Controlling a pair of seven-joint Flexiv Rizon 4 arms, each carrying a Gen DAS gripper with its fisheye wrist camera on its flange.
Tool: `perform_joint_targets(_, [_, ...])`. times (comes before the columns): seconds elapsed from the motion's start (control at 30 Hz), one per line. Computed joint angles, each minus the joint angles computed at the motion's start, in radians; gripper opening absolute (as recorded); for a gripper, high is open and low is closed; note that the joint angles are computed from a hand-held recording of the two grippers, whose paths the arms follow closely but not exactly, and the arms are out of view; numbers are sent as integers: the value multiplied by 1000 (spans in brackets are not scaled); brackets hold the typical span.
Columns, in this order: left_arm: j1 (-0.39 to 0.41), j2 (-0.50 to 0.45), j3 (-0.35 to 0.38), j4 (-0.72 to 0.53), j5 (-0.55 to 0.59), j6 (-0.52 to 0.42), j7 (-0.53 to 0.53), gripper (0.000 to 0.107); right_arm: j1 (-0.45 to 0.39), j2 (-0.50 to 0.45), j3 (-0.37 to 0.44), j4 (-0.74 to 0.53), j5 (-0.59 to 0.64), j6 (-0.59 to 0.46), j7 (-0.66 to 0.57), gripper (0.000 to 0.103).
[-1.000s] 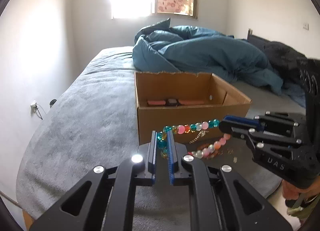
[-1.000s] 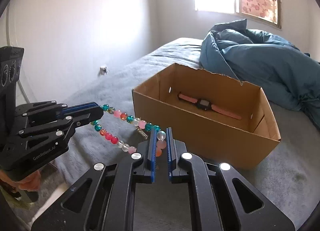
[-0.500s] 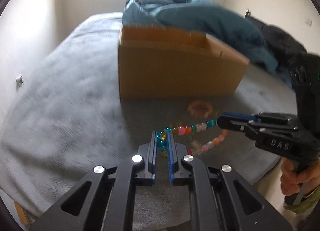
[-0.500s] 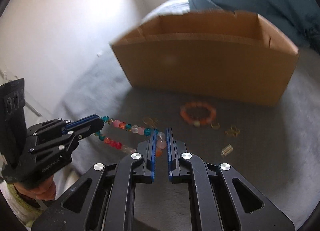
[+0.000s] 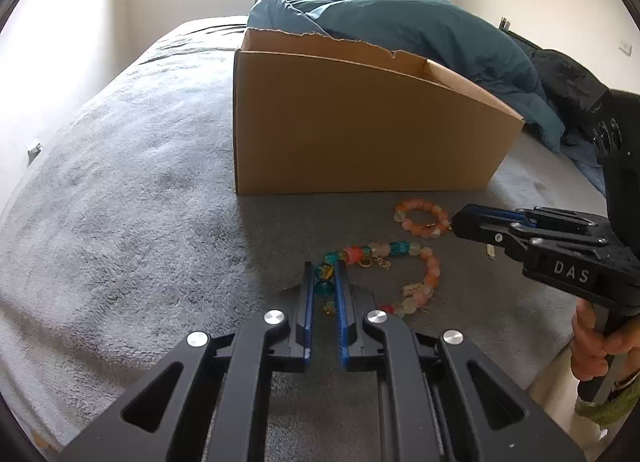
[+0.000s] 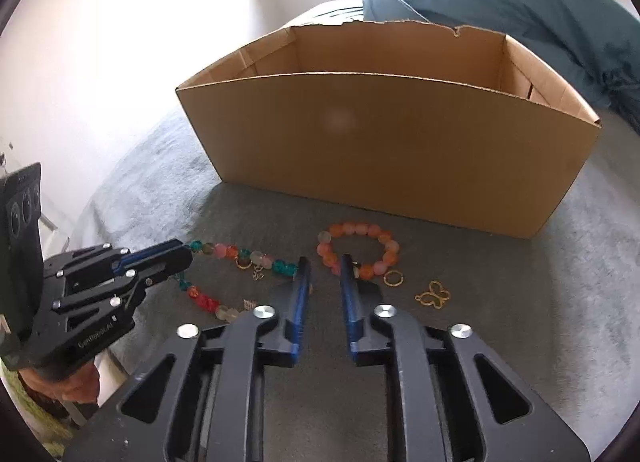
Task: Organize jewelry
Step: 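Lift the beaded bracelet into the box and open the left tool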
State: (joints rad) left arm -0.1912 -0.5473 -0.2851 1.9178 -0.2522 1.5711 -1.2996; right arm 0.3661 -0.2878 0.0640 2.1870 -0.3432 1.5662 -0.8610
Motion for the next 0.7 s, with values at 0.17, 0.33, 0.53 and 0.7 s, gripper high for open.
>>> perform_joint_targets(0.17, [18, 3, -20, 14, 1, 14, 8, 9, -141, -37, 196, -56, 165, -28, -126, 33])
perform_joint_targets(0.33, [6, -1, -2, 6, 2, 1, 2, 9, -115, -53, 190, -83, 205, -71, -152, 33])
perform_joint_targets(0.53, [-4, -15, 9, -7, 5, -3, -1, 9, -61, -87, 143, -121, 200, -133, -137, 29])
perform_joint_targets(0.7, [-5, -28, 6, -16, 5, -3, -4, 9, -43, -96, 117, -122, 186, -120, -108, 9])
